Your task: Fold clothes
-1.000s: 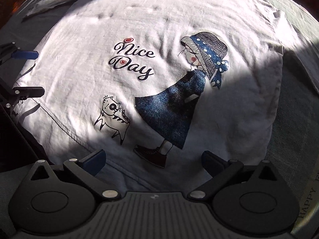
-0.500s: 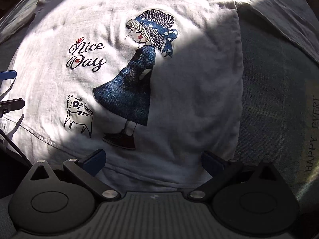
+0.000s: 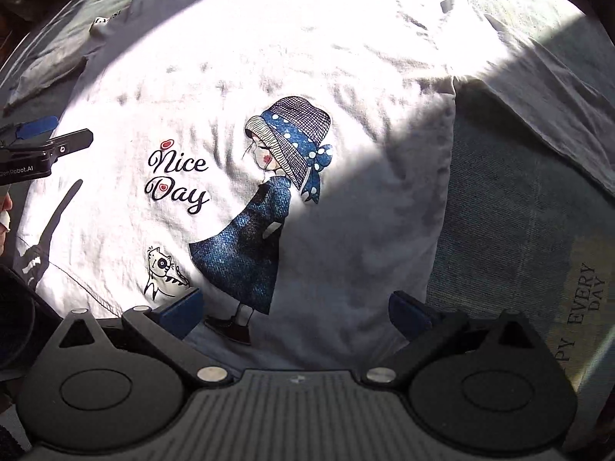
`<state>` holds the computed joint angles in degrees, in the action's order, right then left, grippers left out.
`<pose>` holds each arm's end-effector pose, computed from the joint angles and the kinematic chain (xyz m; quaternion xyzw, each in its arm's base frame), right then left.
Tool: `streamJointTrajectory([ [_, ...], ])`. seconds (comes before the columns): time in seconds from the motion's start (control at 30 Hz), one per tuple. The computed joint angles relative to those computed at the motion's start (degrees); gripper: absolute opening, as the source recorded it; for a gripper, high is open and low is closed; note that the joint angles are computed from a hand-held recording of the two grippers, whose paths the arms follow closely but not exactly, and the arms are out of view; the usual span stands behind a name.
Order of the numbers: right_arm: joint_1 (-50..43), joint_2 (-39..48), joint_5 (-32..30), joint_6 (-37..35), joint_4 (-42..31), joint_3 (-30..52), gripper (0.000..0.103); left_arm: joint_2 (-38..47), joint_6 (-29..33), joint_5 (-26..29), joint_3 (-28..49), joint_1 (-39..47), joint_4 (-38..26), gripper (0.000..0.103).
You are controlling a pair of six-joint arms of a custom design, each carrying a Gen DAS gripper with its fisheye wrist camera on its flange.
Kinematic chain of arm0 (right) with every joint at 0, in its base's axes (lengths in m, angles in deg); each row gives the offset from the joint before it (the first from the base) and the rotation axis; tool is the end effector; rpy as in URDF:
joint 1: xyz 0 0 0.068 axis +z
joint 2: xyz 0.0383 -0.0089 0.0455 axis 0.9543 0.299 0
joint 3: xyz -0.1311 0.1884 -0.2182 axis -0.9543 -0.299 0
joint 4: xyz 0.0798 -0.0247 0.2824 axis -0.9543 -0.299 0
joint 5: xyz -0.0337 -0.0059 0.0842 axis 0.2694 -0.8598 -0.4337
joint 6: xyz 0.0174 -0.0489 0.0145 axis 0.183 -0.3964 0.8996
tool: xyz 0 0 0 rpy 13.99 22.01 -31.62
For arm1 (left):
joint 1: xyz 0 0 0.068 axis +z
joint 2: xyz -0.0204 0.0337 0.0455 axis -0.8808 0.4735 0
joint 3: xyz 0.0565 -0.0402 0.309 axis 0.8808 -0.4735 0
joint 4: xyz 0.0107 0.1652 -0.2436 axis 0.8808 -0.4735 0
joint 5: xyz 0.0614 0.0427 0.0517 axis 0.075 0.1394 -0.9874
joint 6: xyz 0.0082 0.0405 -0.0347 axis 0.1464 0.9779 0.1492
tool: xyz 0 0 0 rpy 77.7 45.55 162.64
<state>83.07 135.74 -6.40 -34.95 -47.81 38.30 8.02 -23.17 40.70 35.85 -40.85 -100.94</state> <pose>0.3093 0.0631 0.2313 -0.0750 0.9906 0.0919 0.0686 0.3301 0.1123 0.1791 0.0647 0.9565 -0.0819 0.2725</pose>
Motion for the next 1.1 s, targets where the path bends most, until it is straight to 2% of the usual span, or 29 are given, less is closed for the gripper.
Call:
streamJointTrajectory([
  [0.07, 0.0, 1.9, 0.2, 0.0, -0.2, 2.1, 0.103, 1.2, -1.5, -0.1, 0.5, 1.8, -2.9, 0.1],
  [0.1, 0.6, 2.7, 0.1, 0.8, -0.7, 3.4, 0.103, 0.6, -0.9, 1.6, 0.3, 3.4, -4.2, 0.1],
  [0.27, 5.1, 4.9, 0.2, 2.9, -3.8, 8.9, 0.103, 3.6, -0.4, 5.5, 7.8, 6.9, -5.3, 0.1],
  [0.47, 11.1, 12.4, 1.4, 6.0, -5.2, 18.2, 0.103, 19.6, -10.0, 11.4, 27.5, 7.5, 1.7, 0.1],
  [0.63, 14.4, 19.7, 1.9, 9.4, -6.5, 26.7, 0.103, 32.9, -14.1, 17.9, 44.9, 6.4, -4.6, 0.1],
  [0.7, 15.5, 21.6, 2.2, 10.5, -6.6, 28.8, 0.103, 35.9, -13.3, 19.6, 47.9, 6.2, -6.3, 0.1],
  [0.93, 18.5, 24.8, 3.6, 14.9, -9.2, 33.4, 0.103, 44.4, -13.2, 16.8, 58.7, 6.7, -10.5, 0.1],
  [1.03, 19.0, 26.7, 4.1, 14.8, -10.8, 35.9, 0.103, 46.9, -16.1, 16.6, 64.5, 7.9, -12.5, 0.1],
  [1.1, 19.1, 27.7, 4.4, 14.6, -11.2, 37.6, 0.103, 46.1, -18.0, 16.7, 64.2, 9.2, -11.0, 0.1],
])
